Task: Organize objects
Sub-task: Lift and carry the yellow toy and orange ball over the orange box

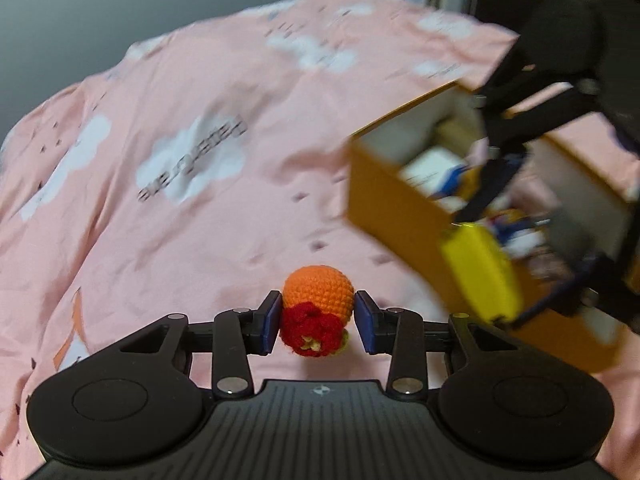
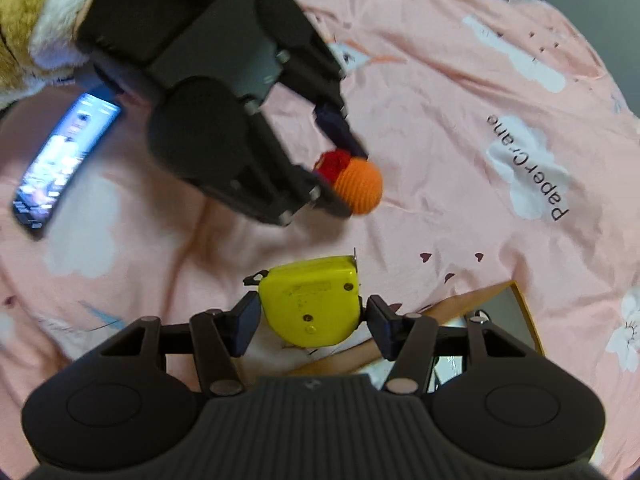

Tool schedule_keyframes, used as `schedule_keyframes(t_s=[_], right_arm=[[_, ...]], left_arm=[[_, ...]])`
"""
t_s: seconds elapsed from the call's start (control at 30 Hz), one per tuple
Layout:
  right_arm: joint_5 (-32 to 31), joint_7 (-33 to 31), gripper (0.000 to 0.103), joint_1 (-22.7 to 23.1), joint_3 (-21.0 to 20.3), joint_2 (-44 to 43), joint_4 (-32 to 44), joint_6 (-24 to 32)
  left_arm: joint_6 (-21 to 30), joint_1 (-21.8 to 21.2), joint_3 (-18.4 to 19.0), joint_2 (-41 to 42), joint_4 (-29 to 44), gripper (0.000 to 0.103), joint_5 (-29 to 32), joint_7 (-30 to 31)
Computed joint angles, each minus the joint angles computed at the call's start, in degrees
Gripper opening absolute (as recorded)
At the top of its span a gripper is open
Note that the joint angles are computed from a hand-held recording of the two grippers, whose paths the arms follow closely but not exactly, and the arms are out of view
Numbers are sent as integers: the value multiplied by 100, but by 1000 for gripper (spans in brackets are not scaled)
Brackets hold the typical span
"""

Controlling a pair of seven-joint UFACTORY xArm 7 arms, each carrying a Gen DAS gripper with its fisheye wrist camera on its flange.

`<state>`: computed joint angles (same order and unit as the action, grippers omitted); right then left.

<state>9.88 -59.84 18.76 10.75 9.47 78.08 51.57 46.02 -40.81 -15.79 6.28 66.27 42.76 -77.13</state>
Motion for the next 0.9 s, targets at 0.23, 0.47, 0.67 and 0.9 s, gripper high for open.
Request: schedule_keyframes(t_s=[0.23, 0.47, 0.67, 0.9], right_arm=[[340, -382, 60, -288, -266, -1148, -871, 224], [-34, 218, 60, -466, -441, -1166, -1507, 157], [112, 187, 60, -521, -392, -541, -1469, 146], [74, -68, 60, -492, -235, 95, -1182, -59]], left_arm=[[-81, -409, -132, 402, 969, 44, 222, 412], [-74, -903, 120, 1449, 2314, 44, -195, 1469], [85, -1176, 422, 1768, 2644, 44, -657, 1946], [-57, -1154, 554, 1747, 2490, 44, -966, 2098]])
